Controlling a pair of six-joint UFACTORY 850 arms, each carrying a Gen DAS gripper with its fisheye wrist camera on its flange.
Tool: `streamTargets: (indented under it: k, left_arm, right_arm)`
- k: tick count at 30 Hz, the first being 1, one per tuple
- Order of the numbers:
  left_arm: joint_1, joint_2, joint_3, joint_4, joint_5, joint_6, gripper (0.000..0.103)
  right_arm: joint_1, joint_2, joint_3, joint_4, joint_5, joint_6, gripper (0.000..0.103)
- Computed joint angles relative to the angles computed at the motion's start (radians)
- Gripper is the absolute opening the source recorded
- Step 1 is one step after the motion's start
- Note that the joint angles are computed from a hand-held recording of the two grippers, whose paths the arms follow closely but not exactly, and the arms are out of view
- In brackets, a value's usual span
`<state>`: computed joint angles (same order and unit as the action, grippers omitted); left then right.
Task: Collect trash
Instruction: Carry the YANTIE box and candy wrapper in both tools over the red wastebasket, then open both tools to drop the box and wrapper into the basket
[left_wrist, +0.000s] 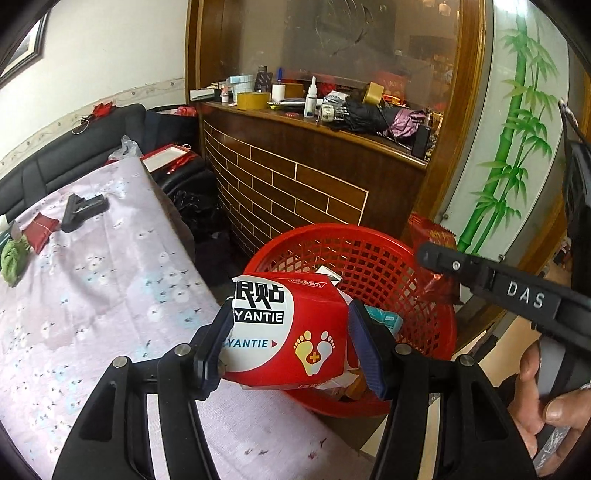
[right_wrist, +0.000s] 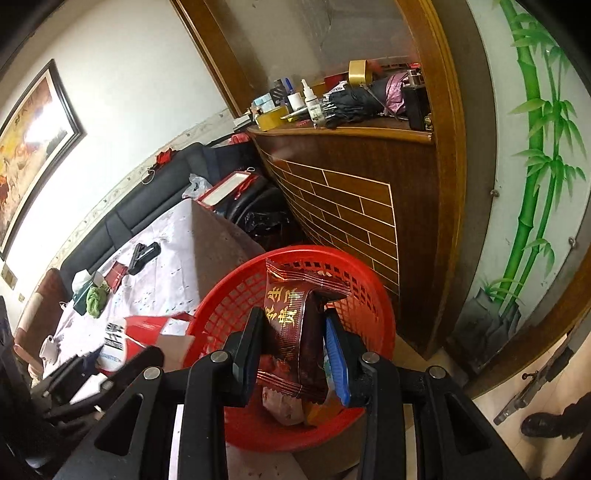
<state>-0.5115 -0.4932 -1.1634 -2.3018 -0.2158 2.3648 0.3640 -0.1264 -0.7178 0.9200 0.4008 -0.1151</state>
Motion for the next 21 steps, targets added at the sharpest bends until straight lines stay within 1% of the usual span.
streamTargets:
  k: [2, 6, 9, 11, 12, 13, 14, 15, 16, 18, 21]
  left_arm:
    - [-0.004, -0.012, -0.011, 0.016, -0.001, -0.014, 0.059]
    - [-0.011, -0.029, -0.029, -0.008, -0.002, 0.013, 0.059]
    - [-0.015, -0.034, -0.034, -0.039, -0.009, 0.045, 0.067]
    - [-0.014, -0.033, -0.032, -0.036, -0.020, 0.045, 0.079]
    - [-0.015, -0.033, -0.032, -0.052, -0.025, 0.066, 0.080]
    - [-0.017, -0.029, -0.025, -0.108, -0.029, 0.129, 0.083]
    - [-0.020, -0.025, -0.019, -0.176, -0.029, 0.202, 0.087]
    - [-0.022, -0.022, -0.015, -0.213, -0.029, 0.242, 0.088]
    - [-0.022, -0.020, -0.013, -0.221, -0.028, 0.252, 0.091]
    - [-0.021, -0.016, -0.010, -0.208, -0.022, 0.244, 0.092]
    - [-0.020, -0.006, 0.001, -0.256, -0.011, 0.306, 0.092]
  right_arm:
    - [-0.013, -0.008, -0.010, 0.000, -0.009, -0.014, 0.036]
    - [-0.040, -0.027, -0.028, -0.040, -0.040, 0.000, 0.036]
    - [-0.050, -0.048, -0.049, -0.020, -0.059, -0.037, 0.037]
    - [-0.061, -0.064, -0.067, -0.019, -0.082, -0.054, 0.037]
    - [-0.065, -0.070, -0.074, -0.019, -0.086, -0.055, 0.042]
    - [-0.070, -0.074, -0.080, 0.002, -0.092, -0.072, 0.051]
    - [-0.075, -0.075, -0.085, 0.009, -0.098, -0.073, 0.054]
    - [-0.079, -0.070, -0.084, -0.006, -0.097, -0.057, 0.055]
    - [-0.079, -0.066, -0.084, 0.002, -0.093, -0.065, 0.055]
    - [-0.073, -0.048, -0.079, 0.050, -0.071, -0.113, 0.057]
    - [-0.057, -0.021, -0.069, 0.138, -0.035, -0.190, 0.067]
